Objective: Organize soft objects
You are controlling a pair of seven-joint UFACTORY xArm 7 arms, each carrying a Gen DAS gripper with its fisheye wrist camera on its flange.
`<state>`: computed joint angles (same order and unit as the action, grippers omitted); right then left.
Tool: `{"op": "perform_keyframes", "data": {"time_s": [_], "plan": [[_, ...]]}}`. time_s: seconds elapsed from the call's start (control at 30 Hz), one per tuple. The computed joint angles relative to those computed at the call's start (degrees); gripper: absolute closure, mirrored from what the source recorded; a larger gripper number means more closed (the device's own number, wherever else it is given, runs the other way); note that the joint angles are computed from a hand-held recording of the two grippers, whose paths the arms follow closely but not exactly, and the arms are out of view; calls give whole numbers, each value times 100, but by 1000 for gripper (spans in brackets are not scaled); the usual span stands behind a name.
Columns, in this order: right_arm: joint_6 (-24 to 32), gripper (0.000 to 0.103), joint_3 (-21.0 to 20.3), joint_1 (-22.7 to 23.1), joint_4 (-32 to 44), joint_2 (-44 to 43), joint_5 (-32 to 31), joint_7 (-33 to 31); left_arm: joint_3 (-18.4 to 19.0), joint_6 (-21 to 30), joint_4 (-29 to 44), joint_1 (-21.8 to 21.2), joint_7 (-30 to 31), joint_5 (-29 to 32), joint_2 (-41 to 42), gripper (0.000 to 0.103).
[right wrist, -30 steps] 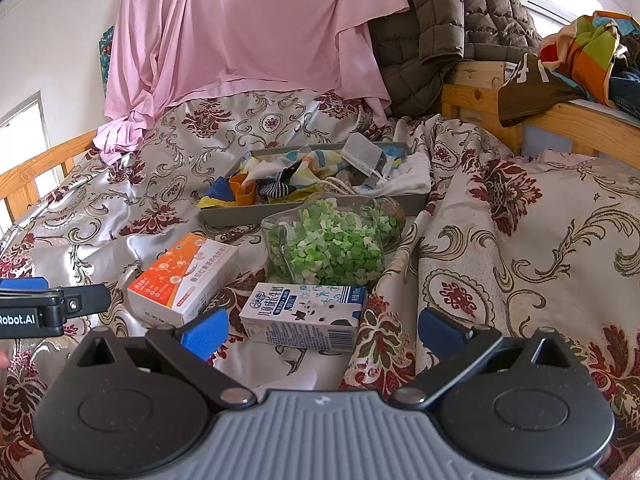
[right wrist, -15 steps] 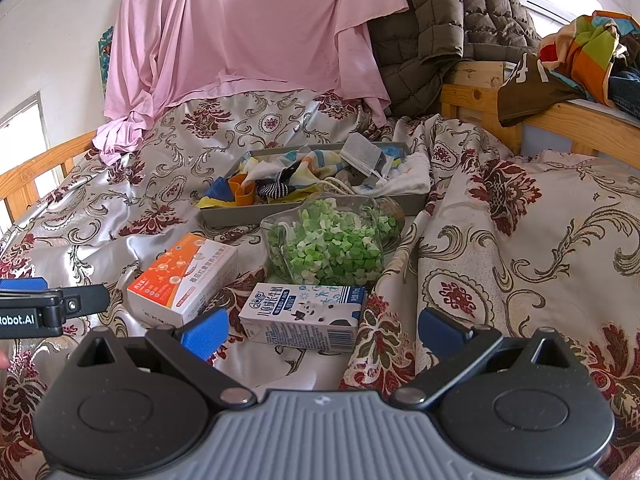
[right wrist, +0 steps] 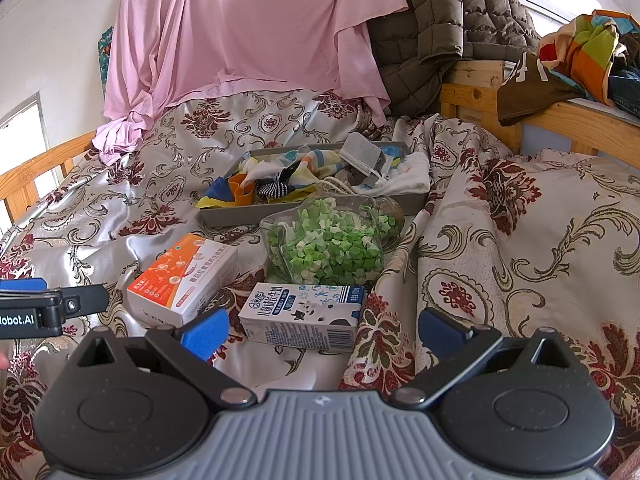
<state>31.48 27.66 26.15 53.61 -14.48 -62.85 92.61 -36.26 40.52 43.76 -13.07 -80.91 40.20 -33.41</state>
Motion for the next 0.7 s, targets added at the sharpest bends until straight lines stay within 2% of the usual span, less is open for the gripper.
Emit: {"op": "perform_keyframes", "data": {"time_s": [0.43, 0.63, 0.7], "plan": [[7, 0, -7, 12, 3, 1, 6, -4, -2, 32, 36, -17, -20, 19, 44, 1], [6, 0, -13, 16, -18, 0, 36, -18, 142, -4, -61, -113, 87, -78, -32, 1], [0, 0, -15, 12, -17, 2, 35, -16, 79, 123, -8, -76, 87, -112, -4, 1]]}}
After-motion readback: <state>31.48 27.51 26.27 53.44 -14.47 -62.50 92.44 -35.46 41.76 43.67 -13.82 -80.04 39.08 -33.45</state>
